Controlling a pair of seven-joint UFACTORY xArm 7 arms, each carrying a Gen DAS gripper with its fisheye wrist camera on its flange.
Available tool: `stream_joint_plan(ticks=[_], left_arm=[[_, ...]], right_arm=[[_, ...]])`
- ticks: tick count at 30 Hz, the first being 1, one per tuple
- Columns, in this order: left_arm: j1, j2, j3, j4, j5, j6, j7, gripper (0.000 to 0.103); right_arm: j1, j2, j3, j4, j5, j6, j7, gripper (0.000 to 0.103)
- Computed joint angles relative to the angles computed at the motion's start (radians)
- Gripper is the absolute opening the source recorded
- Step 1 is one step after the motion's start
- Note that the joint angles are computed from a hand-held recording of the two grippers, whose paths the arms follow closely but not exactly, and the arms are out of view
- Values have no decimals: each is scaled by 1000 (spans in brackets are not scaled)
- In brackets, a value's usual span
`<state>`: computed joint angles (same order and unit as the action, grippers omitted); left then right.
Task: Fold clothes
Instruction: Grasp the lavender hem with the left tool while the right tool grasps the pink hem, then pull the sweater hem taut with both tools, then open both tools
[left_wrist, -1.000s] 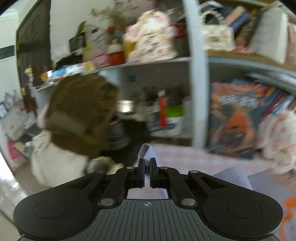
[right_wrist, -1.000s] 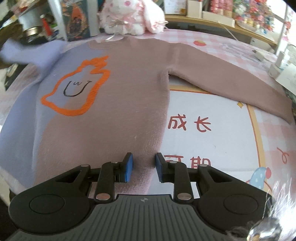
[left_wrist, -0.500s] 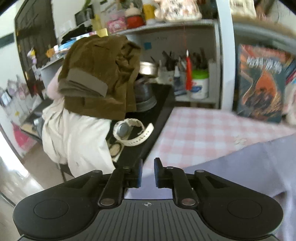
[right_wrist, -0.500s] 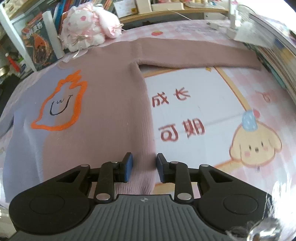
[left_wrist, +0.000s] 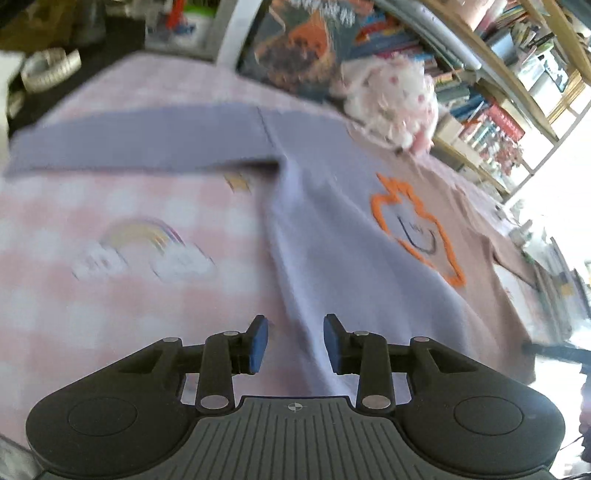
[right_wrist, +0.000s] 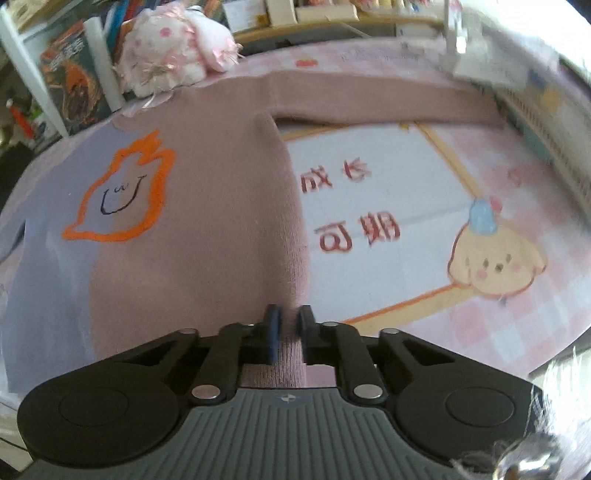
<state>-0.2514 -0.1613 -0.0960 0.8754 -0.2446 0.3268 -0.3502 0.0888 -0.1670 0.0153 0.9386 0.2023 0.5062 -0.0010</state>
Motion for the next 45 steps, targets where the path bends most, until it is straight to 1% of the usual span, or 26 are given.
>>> stream_joint_plan(ticks=[2,3,4,5,6,7,8,9,11,12,13,15,16,17,18,19,21,23,25,28,30,34,37,39,45], left_arm=[[-9,9,0,6,-13,9,14,34],[-11,12,-1,8,-15,13,16,34],[-9,13,-4,9,-7,17,9,34],[-6,14,-7,10,1,21,2,34],[-4,15,-9,10,9,25,-5,35],[-2,18,-11,14,17,30,-12,35],[1,24,-12,22,27,34,-21,35],[5,24,-14,22,37,34,-37,35],[6,24,-16,21,43,31,-52,33],[4,25,-16,21,42,29,-56,30],[-3,27,-12,23,21,30,-45,28],[-32,39,12,36,-103,45,36,4],[-39,43,16,35,-156,34,56,4],[-40,41,14,26,-181,12,62,3],[-36,35,10,17,-179,-1,54,3],[-28,28,5,6,-163,-14,36,3],[-2,11,-6,-11,-89,-21,-26,3],[7,4,-1,-12,-61,-6,-44,3],[8,10,2,-1,-46,13,-45,3],[9,27,-6,13,-18,18,-65,4],[10,39,-15,16,5,-1,-91,4],[6,68,-24,44,48,-8,-117,4],[3,71,-28,49,78,-11,-114,4],[-1,64,-26,37,79,-26,-103,4],[7,51,-22,12,96,-43,-126,4]], right_arm=[[90,-53,-71,-45,99,-85,-89,7],[90,-74,-64,-59,103,-108,-88,7],[47,-77,-27,-62,65,-102,-59,7],[-16,-72,29,-58,-15,-73,1,7],[-37,-65,46,-52,-85,-41,55,7],[-42,-56,45,-47,-113,-9,81,8],[-40,-49,39,-44,-121,14,93,9],[-29,-49,25,-47,-97,15,81,9],[-8,-52,1,-58,-38,3,54,15],[-1,-53,-7,-62,-13,0,44,19],[1,-52,-9,-65,-4,2,45,19],[-2,-47,-4,-65,-13,11,57,20],[-2,-46,-1,-67,-19,13,60,20],[-1,-49,3,-71,-27,11,57,18],[1,-53,6,-75,-35,9,55,12],[5,-54,8,-76,-39,10,49,10],[24,-51,1,-69,-11,17,8,9],[36,-46,0,-67,11,14,-20,7],[35,-41,11,-68,-3,-2,-15,6],[24,-26,27,-69,-55,-38,15,5],[18,-11,31,-63,-86,-56,31,5],[4,12,32,-50,-134,-80,68,5],[-2,4,30,-57,-154,-79,81,5],[-4,-7,28,-66,-162,-72,86,5],[5,-32,37,-89,-177,-66,91,5]])
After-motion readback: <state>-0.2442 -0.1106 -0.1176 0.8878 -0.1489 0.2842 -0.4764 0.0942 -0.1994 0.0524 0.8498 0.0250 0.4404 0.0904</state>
